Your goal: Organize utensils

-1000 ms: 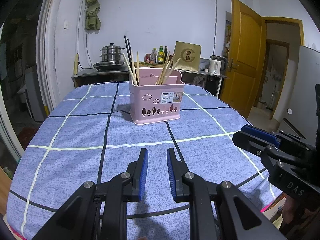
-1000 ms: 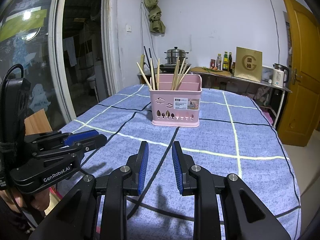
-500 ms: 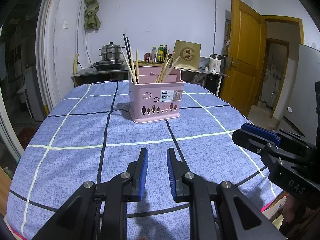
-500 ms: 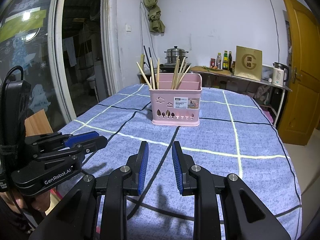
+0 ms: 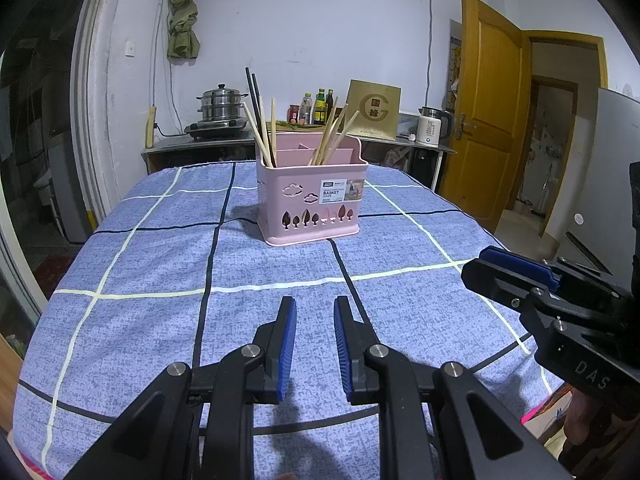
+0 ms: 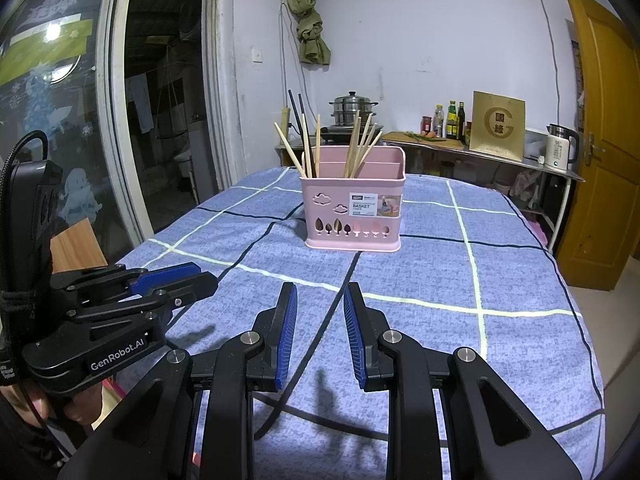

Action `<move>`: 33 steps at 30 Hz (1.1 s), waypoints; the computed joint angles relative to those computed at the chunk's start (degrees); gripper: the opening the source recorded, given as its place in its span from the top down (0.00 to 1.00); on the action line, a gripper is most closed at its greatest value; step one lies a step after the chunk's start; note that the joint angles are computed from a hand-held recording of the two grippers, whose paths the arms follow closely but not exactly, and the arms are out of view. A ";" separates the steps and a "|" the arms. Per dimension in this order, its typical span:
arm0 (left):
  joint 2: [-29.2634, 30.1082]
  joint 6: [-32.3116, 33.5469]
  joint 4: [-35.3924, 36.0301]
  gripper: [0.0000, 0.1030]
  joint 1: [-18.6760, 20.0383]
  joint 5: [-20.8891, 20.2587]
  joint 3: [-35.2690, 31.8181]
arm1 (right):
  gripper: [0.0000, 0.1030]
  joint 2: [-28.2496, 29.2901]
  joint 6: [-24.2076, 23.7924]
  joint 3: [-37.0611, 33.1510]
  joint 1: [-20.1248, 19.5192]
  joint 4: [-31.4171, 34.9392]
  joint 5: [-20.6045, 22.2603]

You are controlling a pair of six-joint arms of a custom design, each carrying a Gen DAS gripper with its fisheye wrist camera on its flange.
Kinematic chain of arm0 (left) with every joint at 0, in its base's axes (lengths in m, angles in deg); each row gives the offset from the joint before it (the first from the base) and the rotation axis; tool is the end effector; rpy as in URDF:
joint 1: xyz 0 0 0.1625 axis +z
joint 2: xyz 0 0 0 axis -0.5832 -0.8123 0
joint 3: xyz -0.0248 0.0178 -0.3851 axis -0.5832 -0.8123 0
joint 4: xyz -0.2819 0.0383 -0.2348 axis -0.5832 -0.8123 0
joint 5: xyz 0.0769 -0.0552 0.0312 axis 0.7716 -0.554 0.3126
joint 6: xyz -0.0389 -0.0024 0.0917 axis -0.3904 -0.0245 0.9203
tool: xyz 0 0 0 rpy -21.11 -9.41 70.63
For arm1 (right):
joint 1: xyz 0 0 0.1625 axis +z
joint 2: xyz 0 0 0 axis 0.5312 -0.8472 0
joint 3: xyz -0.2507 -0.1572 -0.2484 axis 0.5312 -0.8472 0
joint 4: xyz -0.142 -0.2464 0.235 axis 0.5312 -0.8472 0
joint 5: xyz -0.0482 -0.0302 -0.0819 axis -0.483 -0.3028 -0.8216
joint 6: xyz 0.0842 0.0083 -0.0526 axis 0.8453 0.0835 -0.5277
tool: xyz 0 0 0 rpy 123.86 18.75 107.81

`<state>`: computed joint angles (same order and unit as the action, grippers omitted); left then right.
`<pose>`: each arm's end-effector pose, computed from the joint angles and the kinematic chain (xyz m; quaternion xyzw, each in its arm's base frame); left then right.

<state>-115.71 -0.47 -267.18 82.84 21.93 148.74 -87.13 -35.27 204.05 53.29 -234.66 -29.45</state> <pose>-0.2292 -0.5298 0.0166 0.3294 0.8473 -0.3617 0.2067 0.0807 -0.5005 0.1581 0.2481 -0.8171 0.4523 0.2574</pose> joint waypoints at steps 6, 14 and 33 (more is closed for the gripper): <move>0.01 -0.26 0.64 0.82 0.05 -0.15 -0.02 | 0.76 0.13 0.09 -0.07 0.13 0.00 -0.21; 0.48 0.56 -0.31 0.82 -0.24 0.74 0.02 | 0.76 0.04 0.10 -0.05 0.13 0.12 -0.18; 0.58 -0.16 1.28 0.82 -0.07 0.67 -0.14 | 0.76 0.50 0.23 -0.01 0.14 -0.06 -0.34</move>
<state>-115.13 -0.63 -265.90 82.77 22.60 148.60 -86.63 -35.04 204.03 53.43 -234.72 -29.79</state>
